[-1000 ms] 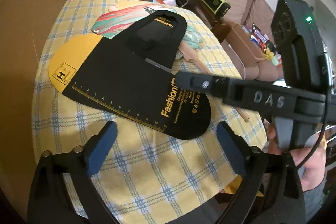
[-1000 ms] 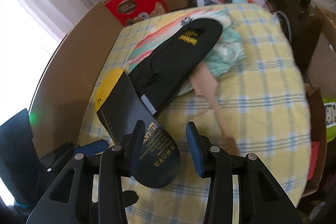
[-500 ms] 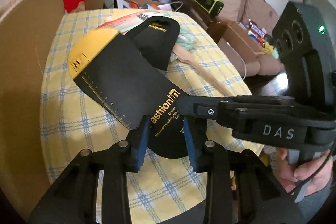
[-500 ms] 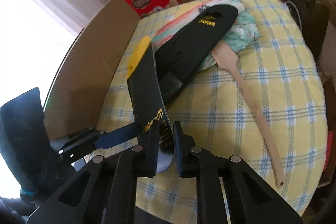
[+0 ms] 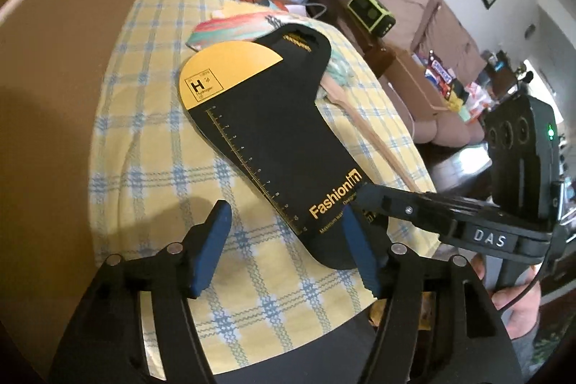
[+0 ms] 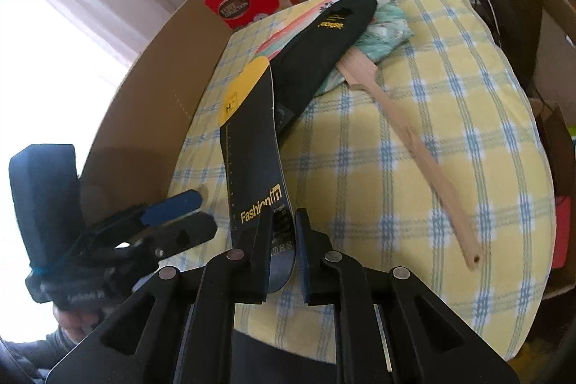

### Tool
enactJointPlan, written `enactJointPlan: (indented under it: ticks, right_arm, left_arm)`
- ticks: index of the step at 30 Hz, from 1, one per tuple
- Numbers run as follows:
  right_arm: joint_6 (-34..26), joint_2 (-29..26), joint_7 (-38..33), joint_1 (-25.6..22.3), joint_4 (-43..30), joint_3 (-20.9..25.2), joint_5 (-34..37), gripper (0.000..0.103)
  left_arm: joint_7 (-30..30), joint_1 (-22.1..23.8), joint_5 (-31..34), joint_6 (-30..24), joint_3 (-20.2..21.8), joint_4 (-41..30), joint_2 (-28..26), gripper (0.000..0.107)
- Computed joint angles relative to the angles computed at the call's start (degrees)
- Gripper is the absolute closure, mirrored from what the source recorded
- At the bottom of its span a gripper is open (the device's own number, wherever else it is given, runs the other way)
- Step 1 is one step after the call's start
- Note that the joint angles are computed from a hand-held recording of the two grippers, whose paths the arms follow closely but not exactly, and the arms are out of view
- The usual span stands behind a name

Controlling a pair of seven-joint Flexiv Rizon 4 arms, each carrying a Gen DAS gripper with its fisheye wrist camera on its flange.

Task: Organize objects
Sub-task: 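Lift the insole edge with the right gripper toward the left gripper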

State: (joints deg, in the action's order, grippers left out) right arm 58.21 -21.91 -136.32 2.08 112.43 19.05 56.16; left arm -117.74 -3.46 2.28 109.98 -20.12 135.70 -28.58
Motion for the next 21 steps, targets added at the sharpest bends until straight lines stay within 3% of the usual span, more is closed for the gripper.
enactJointPlan:
  ticks: [7,12,15,17,21]
  right_arm:
    - [-9.0,-0.4,1.4,-3.3,-0.2,-1.1,4.7,0.092]
    - [-10.5,-0.1,1.2,-3.2,0.1,-2.1,6.4,0.092]
    - [-9.6,0.6,0.9,-2.2,0.6,-2.2,6.6,0.092]
    - [-9.4,1.1,0.3,-1.9,0.9,-2.2,7.1,0.093]
    - [-8.4,2.1,-0.2,-1.4,1.5,-2.3,8.9,0.096]
  left_arm:
    - [-2.7,8.6,5.8,3.9,-9.4,-1.1,-6.1,0.045]
    - [-4.5,10.9,8.5,5.4,-11.5,-1.2,-7.9,0.045]
    - [-5.2,13.9,11.8,7.1,-14.4,-1.5,-10.1,0.060]
    - [-5.2,15.1,13.2,6.8,-16.0,-2.0,-11.0,0.062]
    - [-5.0,11.6,11.2,6.6,-12.9,-2.1,-8.8,0.062]
